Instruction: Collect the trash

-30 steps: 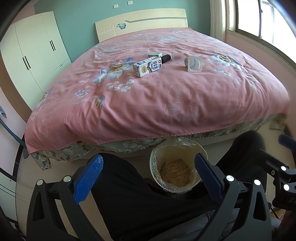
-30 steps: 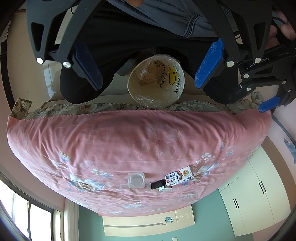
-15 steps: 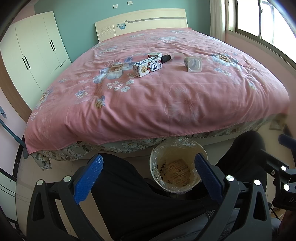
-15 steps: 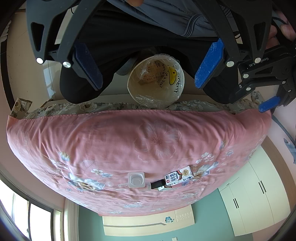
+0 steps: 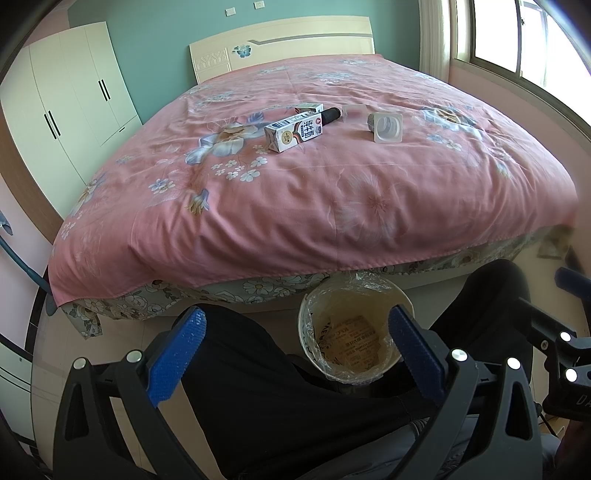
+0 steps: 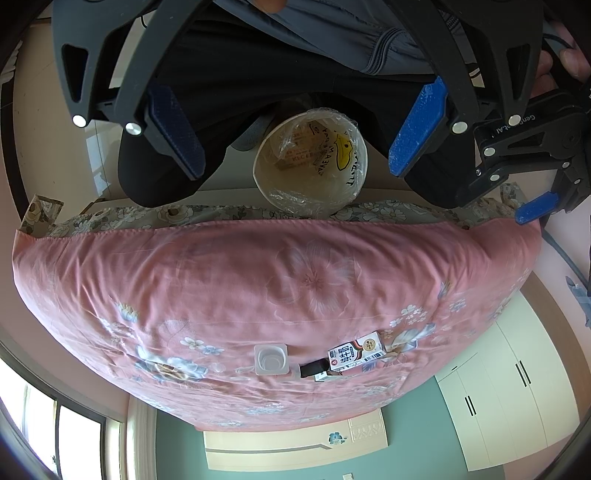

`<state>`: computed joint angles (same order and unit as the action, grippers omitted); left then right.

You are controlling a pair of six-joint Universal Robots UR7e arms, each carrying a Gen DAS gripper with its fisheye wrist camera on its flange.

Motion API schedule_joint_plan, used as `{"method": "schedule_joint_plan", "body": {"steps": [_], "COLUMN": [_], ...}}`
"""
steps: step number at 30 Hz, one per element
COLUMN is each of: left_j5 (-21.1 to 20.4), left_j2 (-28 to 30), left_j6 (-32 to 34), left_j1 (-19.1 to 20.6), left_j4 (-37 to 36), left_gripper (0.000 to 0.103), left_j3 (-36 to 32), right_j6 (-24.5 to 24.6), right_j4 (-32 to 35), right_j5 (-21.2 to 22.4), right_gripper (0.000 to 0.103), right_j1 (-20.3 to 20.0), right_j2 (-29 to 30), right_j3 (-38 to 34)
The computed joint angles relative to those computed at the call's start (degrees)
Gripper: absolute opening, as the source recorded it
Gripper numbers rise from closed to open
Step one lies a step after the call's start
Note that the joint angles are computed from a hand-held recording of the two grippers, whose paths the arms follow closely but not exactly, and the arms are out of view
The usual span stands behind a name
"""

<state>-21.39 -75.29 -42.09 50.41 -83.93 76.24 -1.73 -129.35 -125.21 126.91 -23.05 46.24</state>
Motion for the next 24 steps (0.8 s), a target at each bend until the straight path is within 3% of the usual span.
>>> {"method": "schedule_joint_plan", "body": {"steps": [12, 24], "left_j5": [-0.35, -1.88], "left_j2": [0.43, 4.45], "left_j6": [0.75, 6.93], "left_j1": [0.60, 4.44], "left_j4": [-0.60, -5.15], "left_gripper": [0.101, 0.101], "left_j3": [-0.55, -6.28], "right_j6": [-1.13, -2.77], "right_j4": [-0.87, 3.68], "right_j5": [-0.11, -1.33], "right_gripper": [0.098, 0.098], "right_j1": [-0.21, -1.94], "right_j2": [0.26, 5.45], "right_j3": [0.00, -10.88]}}
